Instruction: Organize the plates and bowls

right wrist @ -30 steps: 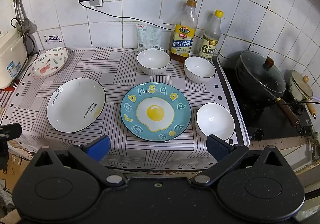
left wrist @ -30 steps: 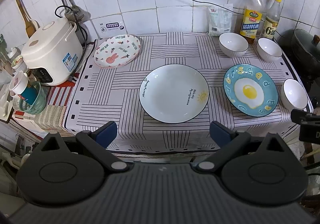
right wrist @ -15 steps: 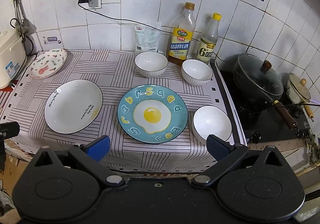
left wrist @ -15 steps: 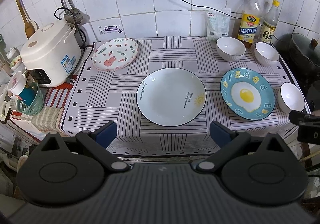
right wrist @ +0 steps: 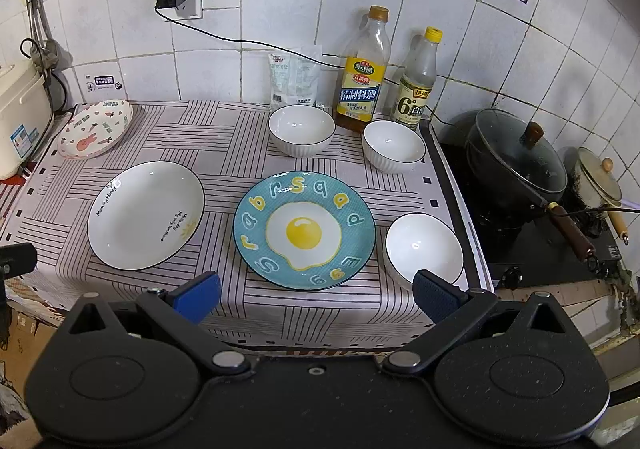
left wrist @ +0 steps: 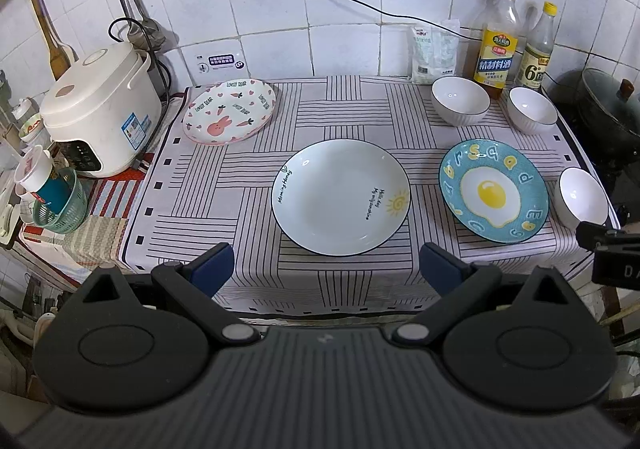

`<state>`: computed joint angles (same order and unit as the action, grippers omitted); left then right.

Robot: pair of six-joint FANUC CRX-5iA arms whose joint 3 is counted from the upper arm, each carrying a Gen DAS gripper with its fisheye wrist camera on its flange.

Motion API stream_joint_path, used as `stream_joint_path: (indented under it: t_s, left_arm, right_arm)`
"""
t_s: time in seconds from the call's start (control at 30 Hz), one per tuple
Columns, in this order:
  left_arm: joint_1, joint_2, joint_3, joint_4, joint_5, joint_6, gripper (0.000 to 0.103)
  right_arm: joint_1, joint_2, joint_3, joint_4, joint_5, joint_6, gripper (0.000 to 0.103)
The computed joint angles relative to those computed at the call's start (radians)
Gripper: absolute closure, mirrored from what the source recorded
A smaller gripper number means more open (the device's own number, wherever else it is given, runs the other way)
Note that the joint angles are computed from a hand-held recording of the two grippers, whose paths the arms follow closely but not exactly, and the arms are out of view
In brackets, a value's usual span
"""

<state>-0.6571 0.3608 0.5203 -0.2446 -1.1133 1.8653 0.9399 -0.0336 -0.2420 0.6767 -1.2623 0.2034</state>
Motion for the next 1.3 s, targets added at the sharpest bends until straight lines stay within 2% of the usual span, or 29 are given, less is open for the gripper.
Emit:
stream_joint_path:
  t_s: [1.03, 1.17, 1.23, 1.3]
  left_arm:
    - [0.000, 0.002, -0.008, 0.006, 0.009, -0.002, 0.003]
    - [0.007, 0.001, -0.002, -0.004, 0.016, 0.025, 0.003]
    - [0.017, 0.013, 0.017, -0.004, 0.003, 0.028, 0.004]
    - [0.036, 0.027, 0.040, 0.009, -0.013, 0.017, 0.006]
  right_arm:
    - [-0.007, -0.001, -0.010, -0.002, 0.019, 0.008, 0.000]
    - [-0.008, -0.039, -0.063, 0.052, 0.100, -0.025, 0.000]
    - [-0.014, -0.071, -0.121, 0.130, 0.184, -0.065, 0.000]
    - [-0.040, -0.121, -0.221, 0.261, 0.336, -0.122, 0.000]
